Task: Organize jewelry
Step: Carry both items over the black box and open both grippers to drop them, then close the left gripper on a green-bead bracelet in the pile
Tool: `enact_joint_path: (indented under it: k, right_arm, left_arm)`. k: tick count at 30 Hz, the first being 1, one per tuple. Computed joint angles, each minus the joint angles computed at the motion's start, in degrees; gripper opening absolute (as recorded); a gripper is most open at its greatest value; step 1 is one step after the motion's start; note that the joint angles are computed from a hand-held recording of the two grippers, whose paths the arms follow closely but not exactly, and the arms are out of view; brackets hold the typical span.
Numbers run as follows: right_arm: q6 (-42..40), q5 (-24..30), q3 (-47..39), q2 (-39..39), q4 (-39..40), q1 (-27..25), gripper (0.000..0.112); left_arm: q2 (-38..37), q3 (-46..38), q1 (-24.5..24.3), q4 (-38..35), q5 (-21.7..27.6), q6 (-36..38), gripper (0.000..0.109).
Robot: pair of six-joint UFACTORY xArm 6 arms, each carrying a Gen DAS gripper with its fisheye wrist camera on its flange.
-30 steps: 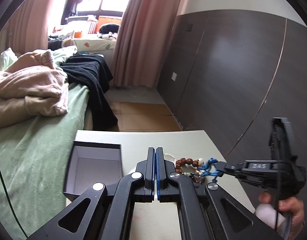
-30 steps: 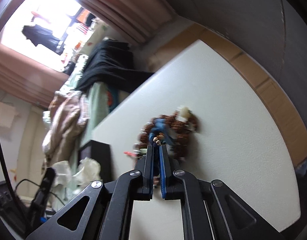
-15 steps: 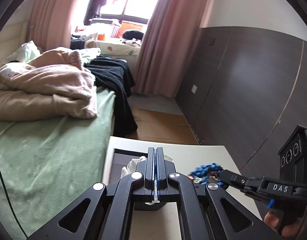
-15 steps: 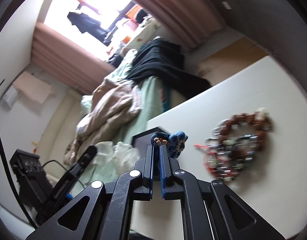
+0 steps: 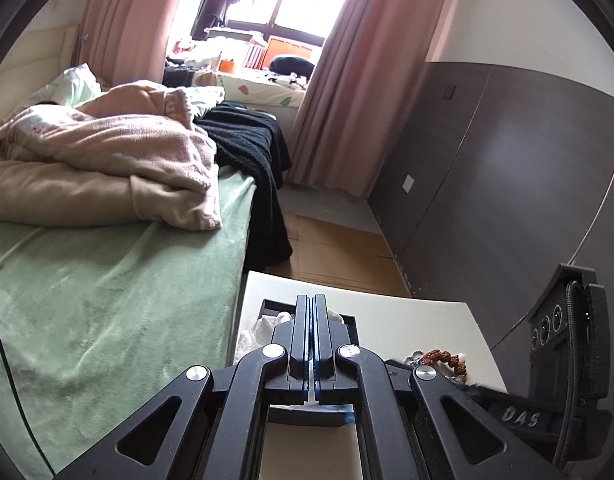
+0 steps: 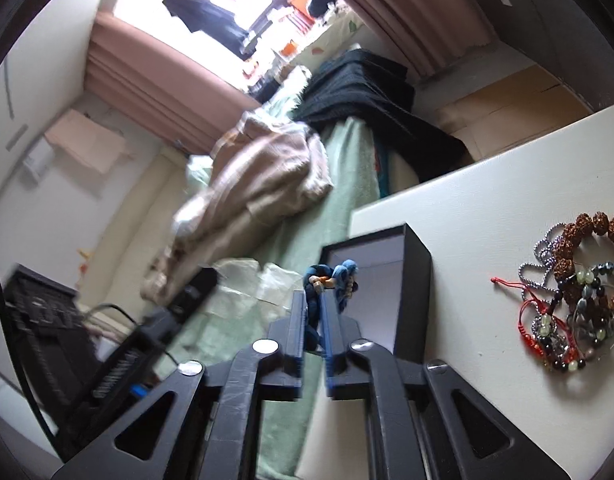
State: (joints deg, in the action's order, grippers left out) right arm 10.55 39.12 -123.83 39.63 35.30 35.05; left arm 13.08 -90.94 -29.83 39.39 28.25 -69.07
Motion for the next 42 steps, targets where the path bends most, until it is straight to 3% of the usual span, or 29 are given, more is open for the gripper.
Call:
enact_joint_path:
  k: [2,11,13,14,15,16,19,33,42]
  right_arm:
    - [4.79,-1.05,2.76,-1.50,-4.13,-0.50,0.064]
    - [10.84,-4.42,17.96,-11.83,-9.97,-3.07,0.065]
    - [11.32,-3.54,19.69,-13.37,-10.49,-3.60,0.066]
    - [11.42,-3.28,19.95,-13.70,-10.80,-3.76,0.065]
    - [11.70,-3.24,20.50,-14.32,-11.49,-3.96,0.065]
    - [12.13,-3.31,20.87,-14.76,-12.33,-4.09,0.065]
    - [12.84,-4.64,24.42,-17.89,-14.03,-4.84,0.066]
    - [16.56,-1.02,34.84,-27.32,-18.74,-10.55,0.066]
    - [17.23,1.45,36.76,-28.41,-17.12,-13.21,0.066]
  left_arm:
    - [0.62,-0.56,-0.06,-1.04,-0.18,0.79,0.000]
    - [4.38,-5.02,-0.88,-0.89,0.36,0.13,0.004]
    - [6.65,-8.34,-1.17,-7.34,3.86,5.57,0.023]
    - [7.38,-9.35,-1.23,-9.48,5.30,6.63,0.050]
    - [7.51,-9.33,-1.22,-9.57,5.43,5.86,0.071]
    - [7.03,-8.22,-1.18,-7.65,4.34,3.01,0.075]
    - [6.54,-7.51,-1.54,-4.19,3.54,-0.74,0.077]
    - [17.28,-21.26,-7.32,-12.14,5.69,15.01,0.077]
    - [26.46,-33.86,-10.23,-17.40,11.29,24.86,0.077]
